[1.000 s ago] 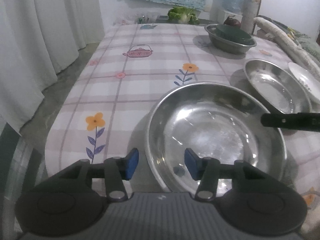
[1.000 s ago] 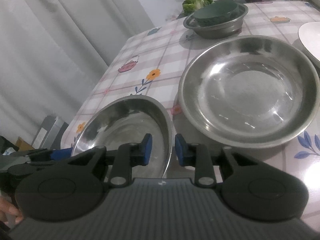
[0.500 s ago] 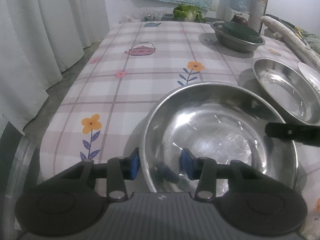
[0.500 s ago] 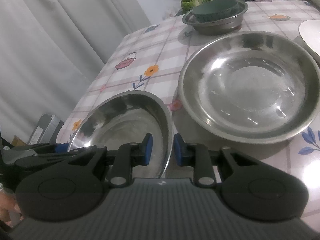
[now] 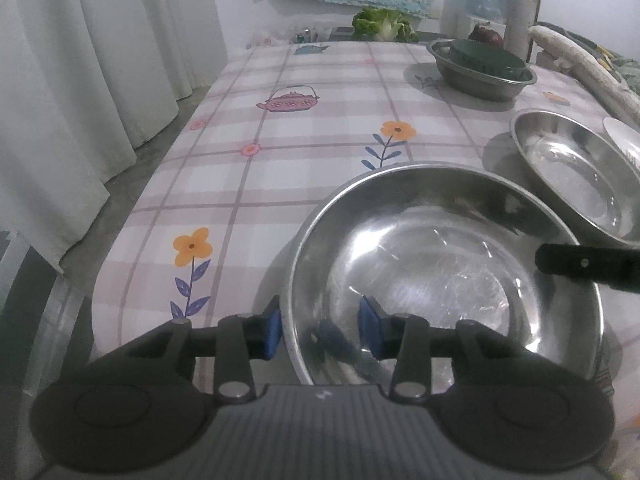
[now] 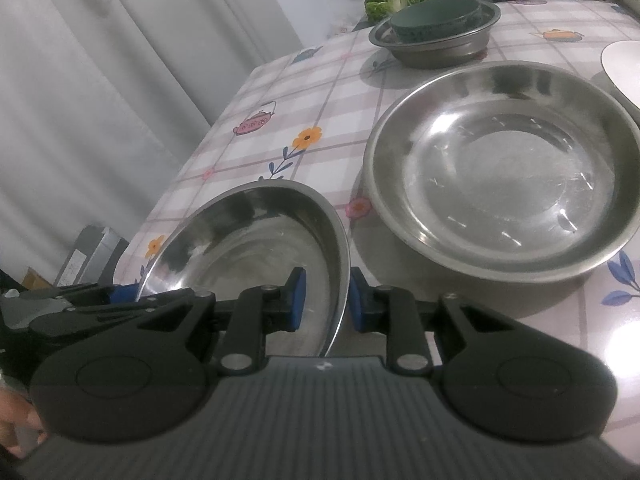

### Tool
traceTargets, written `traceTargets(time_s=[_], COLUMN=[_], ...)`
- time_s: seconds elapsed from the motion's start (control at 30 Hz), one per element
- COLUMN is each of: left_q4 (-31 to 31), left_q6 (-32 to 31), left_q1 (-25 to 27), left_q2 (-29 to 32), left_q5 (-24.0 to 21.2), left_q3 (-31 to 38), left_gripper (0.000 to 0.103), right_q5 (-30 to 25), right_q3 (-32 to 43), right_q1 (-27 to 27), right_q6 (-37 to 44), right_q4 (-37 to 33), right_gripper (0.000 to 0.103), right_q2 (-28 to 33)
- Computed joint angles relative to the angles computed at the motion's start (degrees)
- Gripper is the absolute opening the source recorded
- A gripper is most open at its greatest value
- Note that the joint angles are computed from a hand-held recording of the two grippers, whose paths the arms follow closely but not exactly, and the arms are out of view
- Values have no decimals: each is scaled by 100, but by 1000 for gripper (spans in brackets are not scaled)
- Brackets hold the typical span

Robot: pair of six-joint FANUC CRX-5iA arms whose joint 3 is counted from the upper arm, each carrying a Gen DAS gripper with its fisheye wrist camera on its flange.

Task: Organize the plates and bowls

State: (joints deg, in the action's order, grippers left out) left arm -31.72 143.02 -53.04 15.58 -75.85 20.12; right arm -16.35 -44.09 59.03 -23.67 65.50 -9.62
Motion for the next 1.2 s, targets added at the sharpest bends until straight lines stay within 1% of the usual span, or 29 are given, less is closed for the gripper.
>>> traceTargets(time_s=[0.23,0.3,0.5,0.7,0.87,1.2], left_q4=[-38,-44,1,-20,16,10], left_q6=[71,91,116,77,79,113], left_q1=[-6,-6,9,-11,15,10], left_q2=[79,106,105,125,145,144], left_q5=[-54,-89,-69,-74,-56,-78], left_q3=[89,127,138,150,166,182], left_gripper=[43,43,42,42,44,43], right_q5=[-83,-216,-335,-382,-411,-483], right_q3=[64,118,142,127,132,183], right_q1=[88,157,217,234,239,289], right_q6=[137,219,252,251,278,321], right_q4=[-149,-193,-255,-287,-264,-321], right_gripper=[22,22,22,22,22,23], right_q2=[66,107,97,67,81,110])
